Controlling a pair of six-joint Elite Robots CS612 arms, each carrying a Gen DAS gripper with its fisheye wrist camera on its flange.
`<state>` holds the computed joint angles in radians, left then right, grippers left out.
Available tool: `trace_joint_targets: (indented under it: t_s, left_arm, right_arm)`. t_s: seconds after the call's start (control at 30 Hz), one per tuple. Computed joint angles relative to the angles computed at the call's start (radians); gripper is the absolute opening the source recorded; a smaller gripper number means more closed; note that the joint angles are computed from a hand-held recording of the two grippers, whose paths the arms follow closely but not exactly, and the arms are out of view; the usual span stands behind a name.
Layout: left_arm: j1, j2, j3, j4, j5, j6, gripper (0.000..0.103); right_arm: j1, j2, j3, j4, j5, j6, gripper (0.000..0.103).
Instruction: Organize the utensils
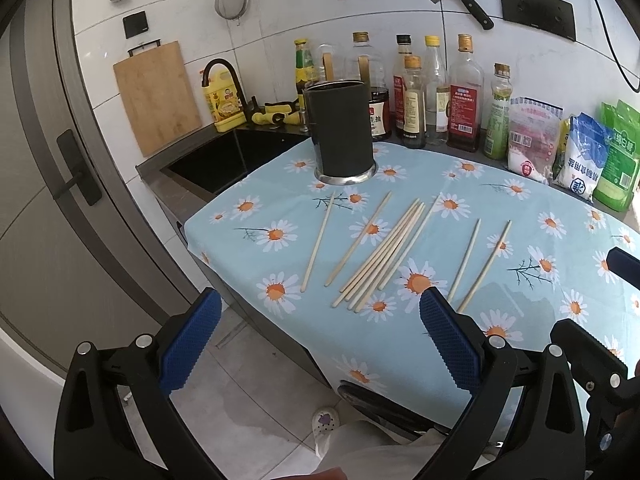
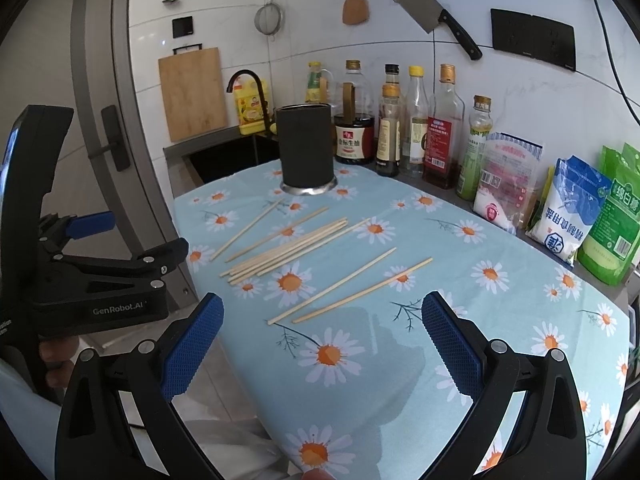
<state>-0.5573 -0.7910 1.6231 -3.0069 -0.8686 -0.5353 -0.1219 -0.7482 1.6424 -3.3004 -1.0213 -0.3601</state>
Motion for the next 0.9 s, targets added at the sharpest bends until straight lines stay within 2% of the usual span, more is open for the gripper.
trace_joint_targets:
  t_s: [0.27, 0.53, 0.9]
  left_arm:
    - [0.005, 0.006, -0.020, 0.026, 0.006, 0.003, 0.097]
    - [0.025, 0.013, -0.055, 0.060, -0.036, 0.008, 0.097]
    - [0.080, 0.050, -0.155, 0.129, -0.132, 0.082, 0.097]
  right_arm:
    - [0.000, 0.011, -0.019, 0.014, 0.002, 0.008, 0.095]
    - [0.006, 0.018, -0.052, 0.065, -0.011, 0.021, 0.095]
    - [0.041, 0.044, -0.145, 0.155, -0.094, 0.095, 0.095]
